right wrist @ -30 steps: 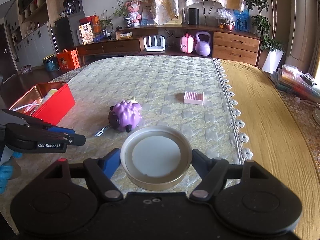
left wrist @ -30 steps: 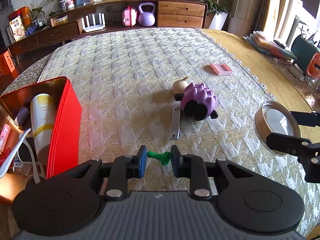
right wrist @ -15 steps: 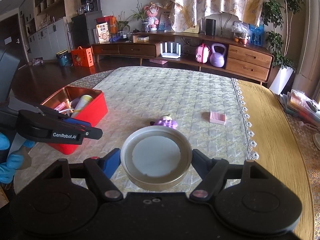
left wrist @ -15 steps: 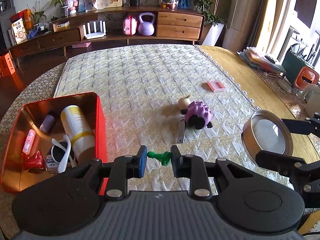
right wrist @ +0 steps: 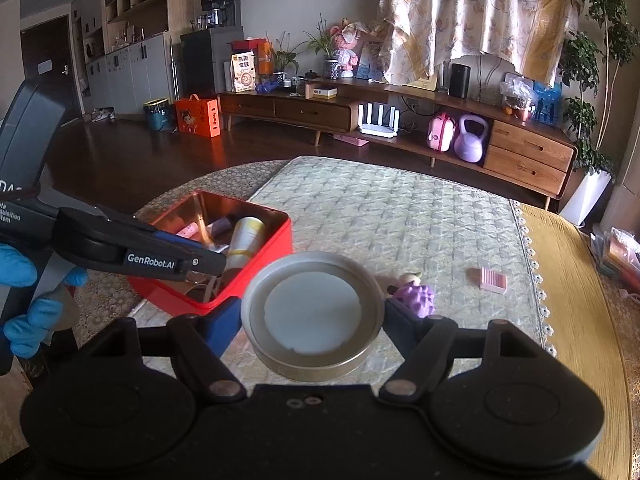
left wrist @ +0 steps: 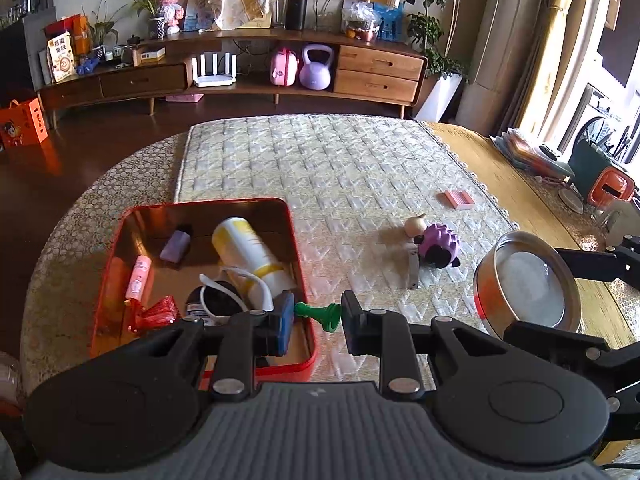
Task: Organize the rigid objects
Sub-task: 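Carry the green piece and tin lid into the red tin box and release both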
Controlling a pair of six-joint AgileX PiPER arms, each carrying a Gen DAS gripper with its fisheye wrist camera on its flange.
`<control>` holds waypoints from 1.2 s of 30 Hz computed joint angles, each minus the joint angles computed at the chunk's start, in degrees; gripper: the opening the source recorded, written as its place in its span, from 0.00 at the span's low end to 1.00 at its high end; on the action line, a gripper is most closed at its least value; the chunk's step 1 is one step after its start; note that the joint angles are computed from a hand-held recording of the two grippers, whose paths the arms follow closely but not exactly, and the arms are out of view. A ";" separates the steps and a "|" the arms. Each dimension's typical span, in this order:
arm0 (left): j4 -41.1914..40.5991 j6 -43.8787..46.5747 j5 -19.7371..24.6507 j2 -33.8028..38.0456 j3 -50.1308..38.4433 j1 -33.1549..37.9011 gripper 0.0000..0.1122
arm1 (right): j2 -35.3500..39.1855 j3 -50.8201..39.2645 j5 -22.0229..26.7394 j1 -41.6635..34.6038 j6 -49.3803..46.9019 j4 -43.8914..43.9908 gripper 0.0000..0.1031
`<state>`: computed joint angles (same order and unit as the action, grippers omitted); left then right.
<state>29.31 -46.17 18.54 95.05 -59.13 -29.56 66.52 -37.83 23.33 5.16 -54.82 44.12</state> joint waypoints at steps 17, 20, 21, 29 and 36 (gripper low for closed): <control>-25.67 34.17 -3.64 -2.92 4.14 18.27 0.22 | 12.22 -7.68 -10.96 22.79 39.99 -31.99 0.74; -31.68 41.58 -3.81 -0.64 1.86 20.92 0.22 | 15.85 -9.56 -12.00 24.62 47.32 -38.69 0.74; -33.16 43.53 -3.98 0.15 1.14 21.54 0.22 | 17.31 -10.46 -12.11 25.31 50.76 -42.04 0.74; -37.42 48.79 -3.29 9.44 -8.13 22.97 0.22 | 29.95 -19.90 -10.62 28.43 66.83 -57.29 0.74; -33.64 45.97 -1.41 18.02 -16.63 21.28 0.22 | 36.74 -25.24 -10.05 28.63 74.72 -64.17 0.73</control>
